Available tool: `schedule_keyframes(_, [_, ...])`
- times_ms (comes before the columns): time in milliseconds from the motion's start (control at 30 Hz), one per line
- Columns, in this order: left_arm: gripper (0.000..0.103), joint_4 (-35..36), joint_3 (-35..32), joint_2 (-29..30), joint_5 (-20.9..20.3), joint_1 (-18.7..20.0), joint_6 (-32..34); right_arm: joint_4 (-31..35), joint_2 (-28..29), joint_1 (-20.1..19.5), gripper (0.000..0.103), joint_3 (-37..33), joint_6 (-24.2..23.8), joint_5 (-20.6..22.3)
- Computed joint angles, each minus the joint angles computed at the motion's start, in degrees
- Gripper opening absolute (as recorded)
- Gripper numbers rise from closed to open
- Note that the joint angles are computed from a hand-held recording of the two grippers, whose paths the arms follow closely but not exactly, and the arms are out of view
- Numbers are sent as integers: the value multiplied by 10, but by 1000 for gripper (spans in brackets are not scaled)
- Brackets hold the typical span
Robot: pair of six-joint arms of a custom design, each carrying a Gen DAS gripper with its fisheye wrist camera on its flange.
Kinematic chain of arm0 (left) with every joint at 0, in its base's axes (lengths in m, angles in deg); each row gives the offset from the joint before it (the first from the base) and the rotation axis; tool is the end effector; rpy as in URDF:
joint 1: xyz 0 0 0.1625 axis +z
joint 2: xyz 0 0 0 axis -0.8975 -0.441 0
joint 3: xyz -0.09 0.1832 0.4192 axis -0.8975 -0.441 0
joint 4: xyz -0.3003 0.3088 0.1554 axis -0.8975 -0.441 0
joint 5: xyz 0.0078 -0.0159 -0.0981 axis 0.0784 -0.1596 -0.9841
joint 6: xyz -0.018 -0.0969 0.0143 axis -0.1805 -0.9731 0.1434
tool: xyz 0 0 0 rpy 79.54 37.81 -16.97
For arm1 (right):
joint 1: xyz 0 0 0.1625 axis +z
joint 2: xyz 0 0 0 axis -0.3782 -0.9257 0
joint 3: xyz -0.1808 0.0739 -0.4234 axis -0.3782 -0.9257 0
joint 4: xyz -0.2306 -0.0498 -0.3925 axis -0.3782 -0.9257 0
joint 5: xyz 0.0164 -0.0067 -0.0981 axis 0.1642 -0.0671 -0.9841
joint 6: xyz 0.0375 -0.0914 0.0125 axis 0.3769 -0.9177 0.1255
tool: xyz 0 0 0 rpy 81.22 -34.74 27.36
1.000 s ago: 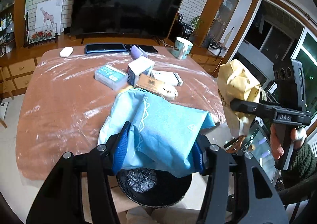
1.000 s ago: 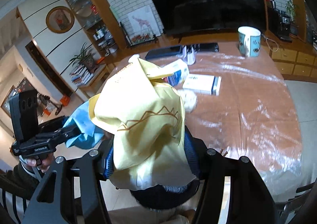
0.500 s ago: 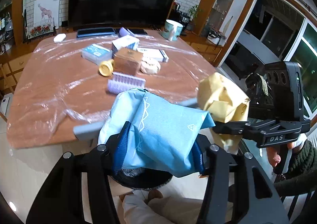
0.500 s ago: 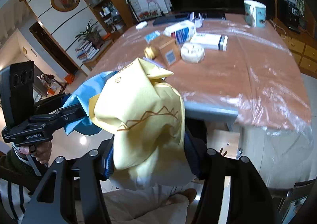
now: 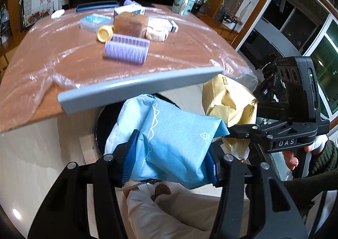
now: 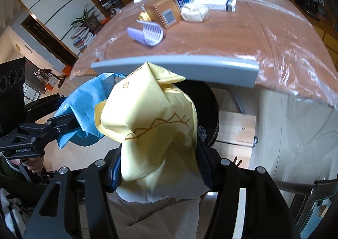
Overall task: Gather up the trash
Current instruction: 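Lower both tools into the black bin and open them to drop the bags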
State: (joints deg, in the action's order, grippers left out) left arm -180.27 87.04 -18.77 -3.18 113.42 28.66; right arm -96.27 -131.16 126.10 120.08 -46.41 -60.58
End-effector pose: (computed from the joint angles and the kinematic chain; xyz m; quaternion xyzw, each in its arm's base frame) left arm -0.1611 -0.4787 0.2408 0.1755 0.9378 -0.2198 0.2036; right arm 0.2396 -0.5254 0.1576 0.2686 -0.9517 0.0560 0.1378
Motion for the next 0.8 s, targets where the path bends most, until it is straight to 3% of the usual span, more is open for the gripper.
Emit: schedule_keyframes(800, [55, 28, -26, 45, -3, 50, 29, -7, 76, -16, 58, -26, 50, -46])
